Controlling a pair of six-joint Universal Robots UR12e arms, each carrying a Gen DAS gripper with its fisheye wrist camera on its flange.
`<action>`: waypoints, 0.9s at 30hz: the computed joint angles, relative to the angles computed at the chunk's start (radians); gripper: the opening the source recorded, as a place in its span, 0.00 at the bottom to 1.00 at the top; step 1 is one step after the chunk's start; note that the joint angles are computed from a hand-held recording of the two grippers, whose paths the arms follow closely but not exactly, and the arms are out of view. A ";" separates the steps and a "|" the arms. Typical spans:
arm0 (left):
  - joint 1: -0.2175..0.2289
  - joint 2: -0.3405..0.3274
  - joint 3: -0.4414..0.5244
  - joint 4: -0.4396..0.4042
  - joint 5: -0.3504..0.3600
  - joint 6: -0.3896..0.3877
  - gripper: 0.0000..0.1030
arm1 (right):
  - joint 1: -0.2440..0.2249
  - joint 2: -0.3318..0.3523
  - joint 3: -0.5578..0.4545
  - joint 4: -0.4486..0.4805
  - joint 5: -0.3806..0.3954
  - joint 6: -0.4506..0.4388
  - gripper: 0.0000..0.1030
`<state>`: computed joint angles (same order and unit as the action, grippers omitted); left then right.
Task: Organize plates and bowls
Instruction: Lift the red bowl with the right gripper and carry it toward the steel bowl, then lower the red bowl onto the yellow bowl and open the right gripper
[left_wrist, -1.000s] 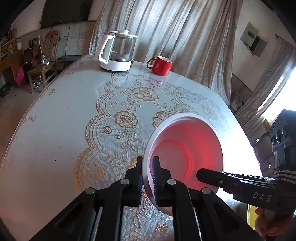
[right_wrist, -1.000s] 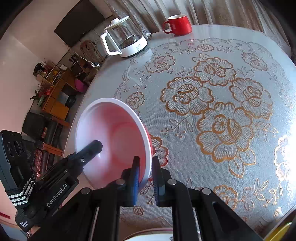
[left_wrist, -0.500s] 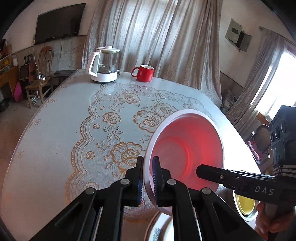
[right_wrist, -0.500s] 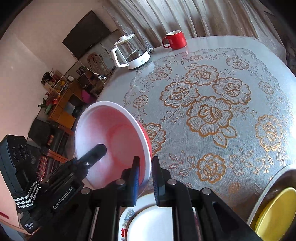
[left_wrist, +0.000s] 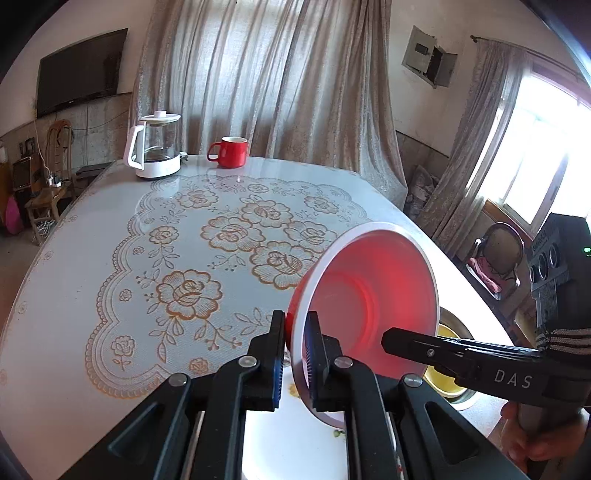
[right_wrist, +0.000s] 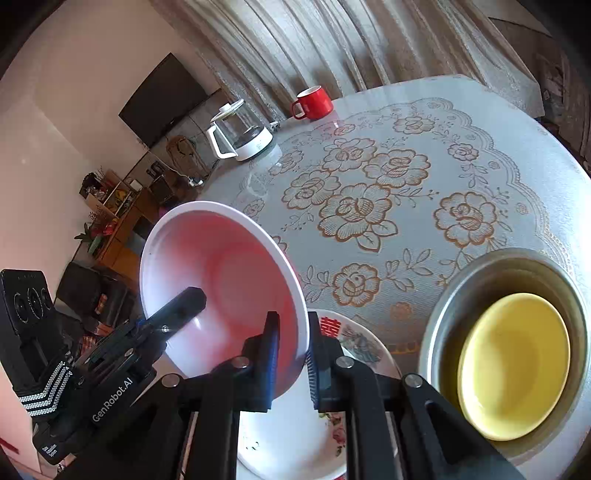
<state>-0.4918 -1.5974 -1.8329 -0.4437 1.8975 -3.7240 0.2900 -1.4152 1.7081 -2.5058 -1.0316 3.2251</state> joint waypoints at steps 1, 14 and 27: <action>-0.007 -0.005 0.004 0.002 0.001 0.003 0.10 | -0.007 -0.009 0.012 -0.009 -0.002 0.005 0.13; -0.065 -0.076 0.078 0.007 -0.084 0.030 0.09 | -0.102 -0.110 0.133 -0.054 0.003 0.029 0.14; -0.094 -0.139 0.151 -0.022 -0.164 0.052 0.09 | -0.189 -0.169 0.208 -0.083 0.010 0.059 0.14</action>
<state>-0.5854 -1.7365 -1.6816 -0.4659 1.7334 -3.6718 0.1010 -1.5846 1.9160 -2.5890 -1.0217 3.2840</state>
